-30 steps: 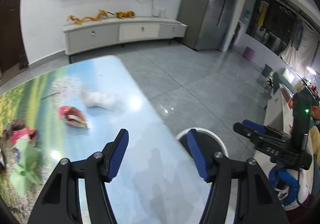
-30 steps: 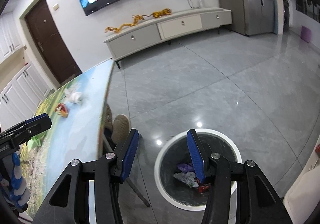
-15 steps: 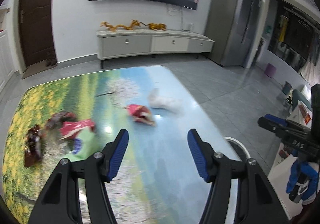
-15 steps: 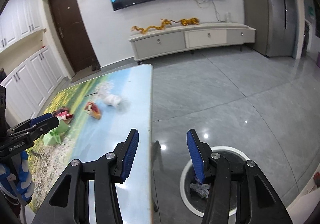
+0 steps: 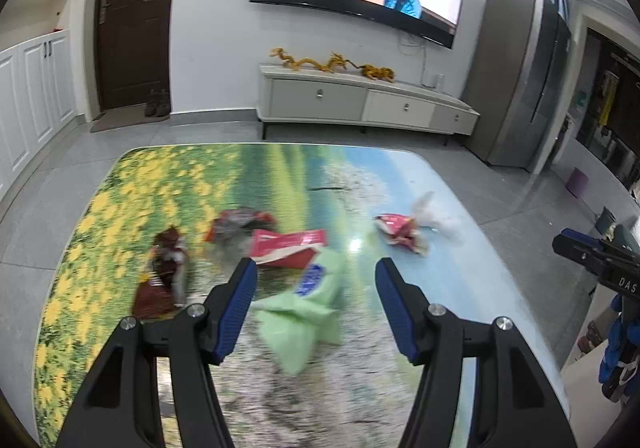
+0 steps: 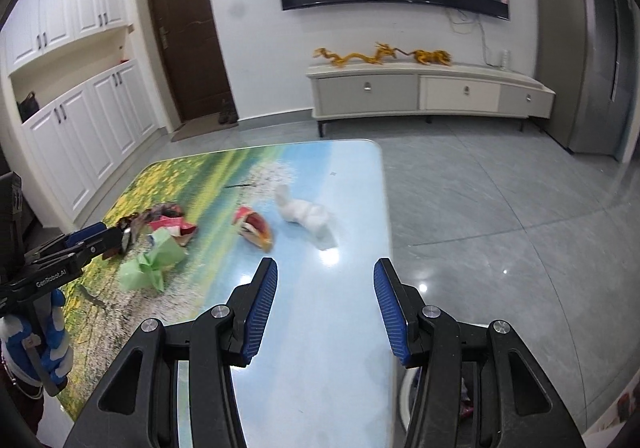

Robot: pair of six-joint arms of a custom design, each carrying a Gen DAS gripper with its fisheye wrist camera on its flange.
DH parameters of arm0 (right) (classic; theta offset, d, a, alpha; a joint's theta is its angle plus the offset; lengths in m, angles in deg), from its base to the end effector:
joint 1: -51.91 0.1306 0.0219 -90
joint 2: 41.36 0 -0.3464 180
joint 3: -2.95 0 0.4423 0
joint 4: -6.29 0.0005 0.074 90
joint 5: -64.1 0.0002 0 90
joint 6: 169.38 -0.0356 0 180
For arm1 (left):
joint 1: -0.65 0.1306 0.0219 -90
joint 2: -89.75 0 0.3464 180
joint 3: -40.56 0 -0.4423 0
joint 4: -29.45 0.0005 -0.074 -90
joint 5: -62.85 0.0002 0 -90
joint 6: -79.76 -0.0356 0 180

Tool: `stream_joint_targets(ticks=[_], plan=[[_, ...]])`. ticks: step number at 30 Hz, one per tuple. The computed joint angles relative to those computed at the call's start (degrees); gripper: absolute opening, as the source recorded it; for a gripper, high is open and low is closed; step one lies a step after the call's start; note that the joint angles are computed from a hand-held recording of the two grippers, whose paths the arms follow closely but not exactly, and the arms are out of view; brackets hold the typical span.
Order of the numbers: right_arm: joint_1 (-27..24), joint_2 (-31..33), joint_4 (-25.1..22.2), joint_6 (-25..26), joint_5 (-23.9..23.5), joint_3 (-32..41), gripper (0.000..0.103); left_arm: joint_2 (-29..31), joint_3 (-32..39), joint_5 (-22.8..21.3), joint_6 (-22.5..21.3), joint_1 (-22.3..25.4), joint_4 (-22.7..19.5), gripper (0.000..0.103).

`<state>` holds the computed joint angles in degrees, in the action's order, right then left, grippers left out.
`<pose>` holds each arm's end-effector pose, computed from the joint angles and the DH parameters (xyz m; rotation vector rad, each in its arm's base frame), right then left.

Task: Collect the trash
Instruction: 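Move both tools back over the remaining trash on the table, then grasp a red-yellow wrapper with the right tool while the left tool grasps a green bag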

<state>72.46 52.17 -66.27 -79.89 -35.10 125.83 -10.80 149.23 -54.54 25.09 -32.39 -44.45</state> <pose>0.4740 0.1832 0.6183 -0.4875 2.2910 0.3702 0.3603 -0.2154 0.6127 -0.2719 2.2296 -0.0737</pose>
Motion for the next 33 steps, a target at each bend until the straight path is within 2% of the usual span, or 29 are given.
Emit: stream_joint_targets(ticks=[5, 11, 17, 26, 33], plan=[[2.3, 2.6, -0.5, 0.6, -0.6, 2.6, 0.050, -3.3, -3.5, 0.7, 0.1, 2.5, 0.0, 0.060], [4.7, 6.3, -1.4, 1.0, -1.9, 5.0, 0.050, -4.9, -6.3, 3.3, -0.6, 4.0, 0.9, 0.065], [6.1, 9.9, -2.0, 1.6, -3.4, 7.2, 0.051, -3.0, -5.6, 6.5, -3.1, 3.6, 2.2, 0.066], [6.7, 16.2, -3.2, 3.1, -5.3, 12.9, 0.054, 1.6, -3.0, 8.2, -5.4, 3.8, 2.0, 0.066], [6.5, 22.6, -5.1, 5.0, -6.6, 20.1, 0.054, 3.8, -2.1, 8.7, -6.7, 4.3, 1.5, 0.066]])
